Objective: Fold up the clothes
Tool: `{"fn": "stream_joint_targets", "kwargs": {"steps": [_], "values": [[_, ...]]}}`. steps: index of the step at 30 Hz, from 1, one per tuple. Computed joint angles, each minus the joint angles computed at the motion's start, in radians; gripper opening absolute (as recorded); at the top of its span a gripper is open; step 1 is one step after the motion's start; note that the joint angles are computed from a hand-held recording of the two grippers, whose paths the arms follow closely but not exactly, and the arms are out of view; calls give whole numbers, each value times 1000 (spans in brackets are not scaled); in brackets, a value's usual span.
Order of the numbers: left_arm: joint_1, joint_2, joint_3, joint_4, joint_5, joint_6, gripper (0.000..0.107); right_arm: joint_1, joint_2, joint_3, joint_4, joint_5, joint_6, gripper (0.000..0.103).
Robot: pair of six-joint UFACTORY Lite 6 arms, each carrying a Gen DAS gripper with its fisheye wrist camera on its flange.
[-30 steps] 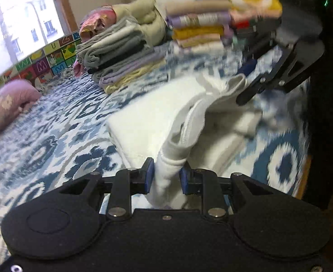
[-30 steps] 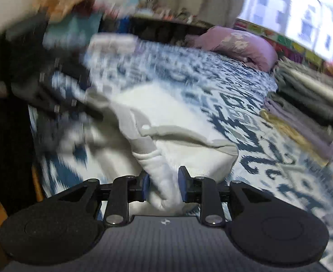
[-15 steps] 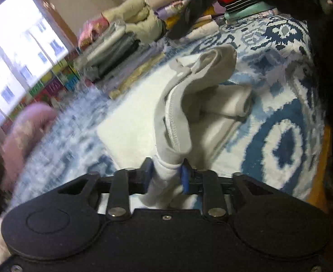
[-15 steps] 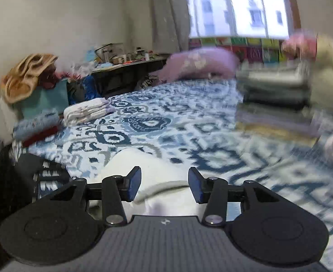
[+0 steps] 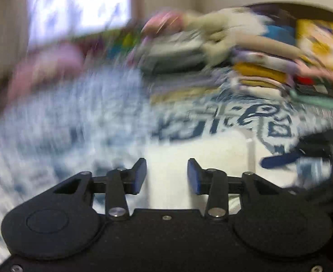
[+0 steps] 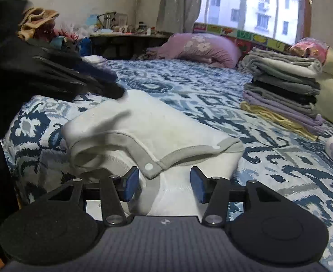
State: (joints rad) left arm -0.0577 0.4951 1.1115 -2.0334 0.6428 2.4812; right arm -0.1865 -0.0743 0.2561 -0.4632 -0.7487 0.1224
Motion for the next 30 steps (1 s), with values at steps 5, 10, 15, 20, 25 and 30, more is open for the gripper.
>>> {"fn": "stream_joint_targets", "kwargs": {"steps": [5, 10, 15, 20, 25, 30], "values": [[61, 33, 69, 298, -20, -491, 45, -139, -50, -15, -101, -89, 309, 50], [78, -3, 15, 365, -11, -676, 32, -247, 89, 99, -287, -39, 641, 48], [151, 85, -10, 222, 321, -908, 12, -344, 155, 72, -486, -188, 884, 25], [204, 210, -53, 113, 442, -1011, 12, -444, 373, 142, -591, -345, 1016, 24], [244, 288, -33, 136, 465, -1066, 13, -487, 503, 181, -634, -387, 1017, 22], [291, 328, 16, 223, 534, -1146, 19, -499, 469, 159, -642, -385, 1015, 29]]}}
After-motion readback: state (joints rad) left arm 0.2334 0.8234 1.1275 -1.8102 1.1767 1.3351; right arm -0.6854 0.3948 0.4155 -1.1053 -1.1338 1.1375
